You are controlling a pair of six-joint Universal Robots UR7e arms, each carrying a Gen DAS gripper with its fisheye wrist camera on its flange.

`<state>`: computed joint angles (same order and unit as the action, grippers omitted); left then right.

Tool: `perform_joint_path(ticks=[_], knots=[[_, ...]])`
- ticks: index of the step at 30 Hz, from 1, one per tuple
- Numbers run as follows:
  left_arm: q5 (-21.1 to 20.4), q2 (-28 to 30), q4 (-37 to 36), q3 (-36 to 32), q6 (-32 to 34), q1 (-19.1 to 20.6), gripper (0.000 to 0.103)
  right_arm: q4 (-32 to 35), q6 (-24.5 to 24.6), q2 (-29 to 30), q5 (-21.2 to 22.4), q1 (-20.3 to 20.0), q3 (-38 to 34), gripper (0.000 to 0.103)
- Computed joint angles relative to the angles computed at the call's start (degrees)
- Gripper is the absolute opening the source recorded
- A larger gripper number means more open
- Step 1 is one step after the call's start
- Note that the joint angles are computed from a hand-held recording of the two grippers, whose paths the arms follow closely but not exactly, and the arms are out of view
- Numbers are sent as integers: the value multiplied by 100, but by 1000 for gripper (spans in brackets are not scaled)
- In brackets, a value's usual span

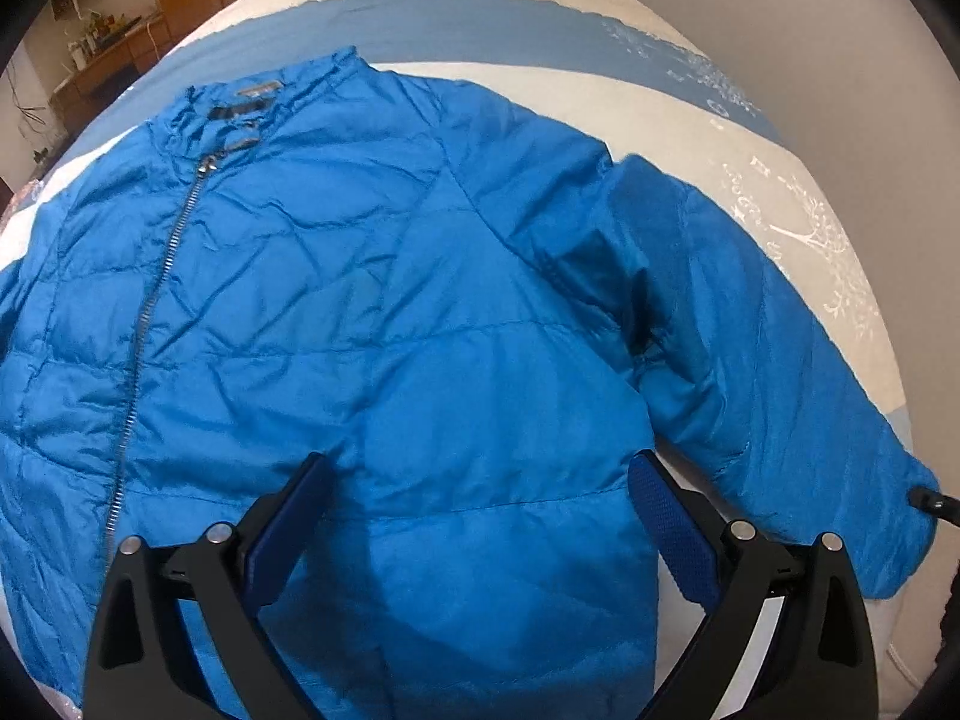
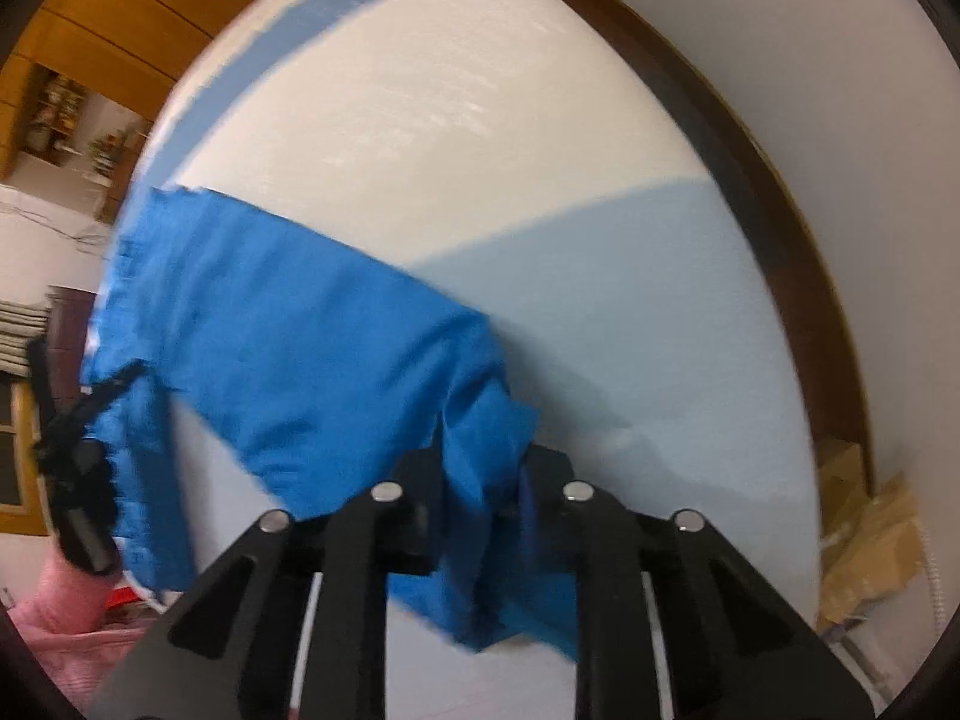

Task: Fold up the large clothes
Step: 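Grasp the blue jacket sleeve cuff with the right gripper and lift it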

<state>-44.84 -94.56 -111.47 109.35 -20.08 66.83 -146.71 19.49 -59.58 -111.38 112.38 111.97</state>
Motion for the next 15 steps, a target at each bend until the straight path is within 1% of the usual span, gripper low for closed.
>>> perform_joint_path(ticks=[3, 4, 6, 9, 11, 14, 15], knots=[[-4, -101, 35, -121, 46, 12, 99, -229, -20, 20, 219, 221, -131, 13], [69, -126, 120, -186, 47, 9, 99, -201, 34, 92, 264, 319, -261, 13], [49, -183, 242, -348, 97, 62, 99, -82, 87, 265, 294, 473, -532, 12], [-53, -270, 366, -583, 245, 157, 99, 29, 51, 763, 533, 708, -1142, 12], [-67, -376, 417, -661, 390, 196, 99, 323, 26, 1161, 554, 851, -1687, 12], [-78, -519, 518, -799, 599, 277, 99, 573, -36, 1784, 807, 983, -2458, 12], [-89, -574, 543, -842, 672, 322, 99, 712, -64, 2050, 822, 1019, -2779, 12]])
